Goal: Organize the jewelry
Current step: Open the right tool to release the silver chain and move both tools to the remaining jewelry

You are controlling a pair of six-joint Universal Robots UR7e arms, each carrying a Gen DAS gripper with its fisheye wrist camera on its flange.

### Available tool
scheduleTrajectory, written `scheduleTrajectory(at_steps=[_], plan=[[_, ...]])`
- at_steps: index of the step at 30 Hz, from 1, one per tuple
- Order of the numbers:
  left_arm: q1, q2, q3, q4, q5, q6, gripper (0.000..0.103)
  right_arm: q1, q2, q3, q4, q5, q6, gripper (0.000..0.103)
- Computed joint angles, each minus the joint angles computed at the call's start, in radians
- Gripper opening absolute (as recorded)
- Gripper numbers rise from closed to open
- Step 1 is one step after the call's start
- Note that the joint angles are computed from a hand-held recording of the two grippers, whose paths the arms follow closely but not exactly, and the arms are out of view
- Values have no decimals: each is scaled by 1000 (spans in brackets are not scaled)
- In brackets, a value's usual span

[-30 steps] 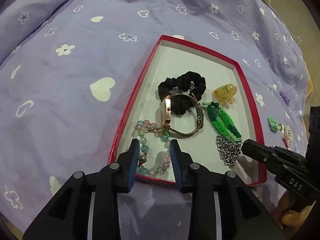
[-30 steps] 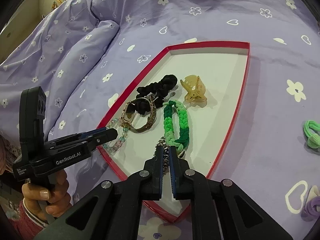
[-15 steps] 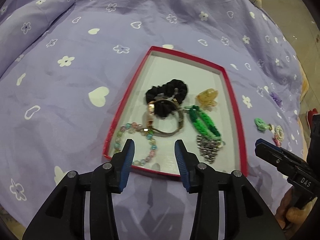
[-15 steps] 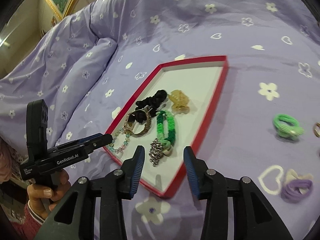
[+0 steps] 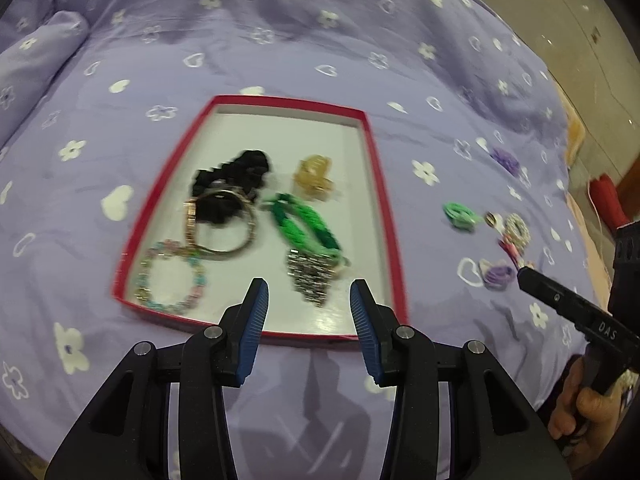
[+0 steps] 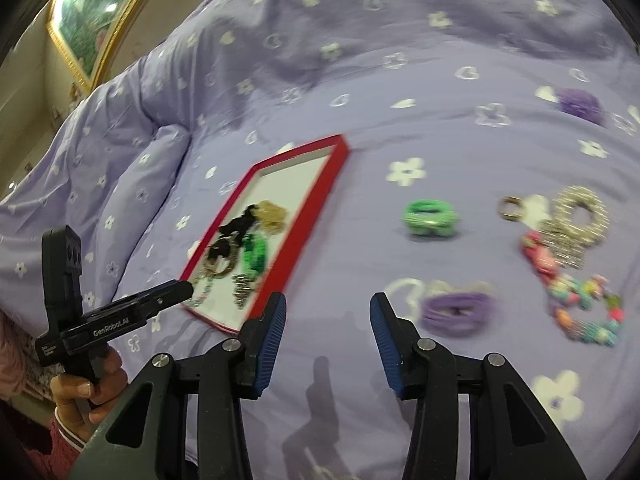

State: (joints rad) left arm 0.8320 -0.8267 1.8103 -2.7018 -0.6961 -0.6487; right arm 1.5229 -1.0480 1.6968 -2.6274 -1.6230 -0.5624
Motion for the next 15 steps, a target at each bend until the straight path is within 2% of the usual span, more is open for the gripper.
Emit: scheduleTrajectory(at_steps=[10,15], plan=[[-19,101,-109,29,-69,78,41,-72,-74,29,-72,-38,15,47],[-28,157,-173,47,-104,129,42,-101,-97,31,-109,-54,18,52]])
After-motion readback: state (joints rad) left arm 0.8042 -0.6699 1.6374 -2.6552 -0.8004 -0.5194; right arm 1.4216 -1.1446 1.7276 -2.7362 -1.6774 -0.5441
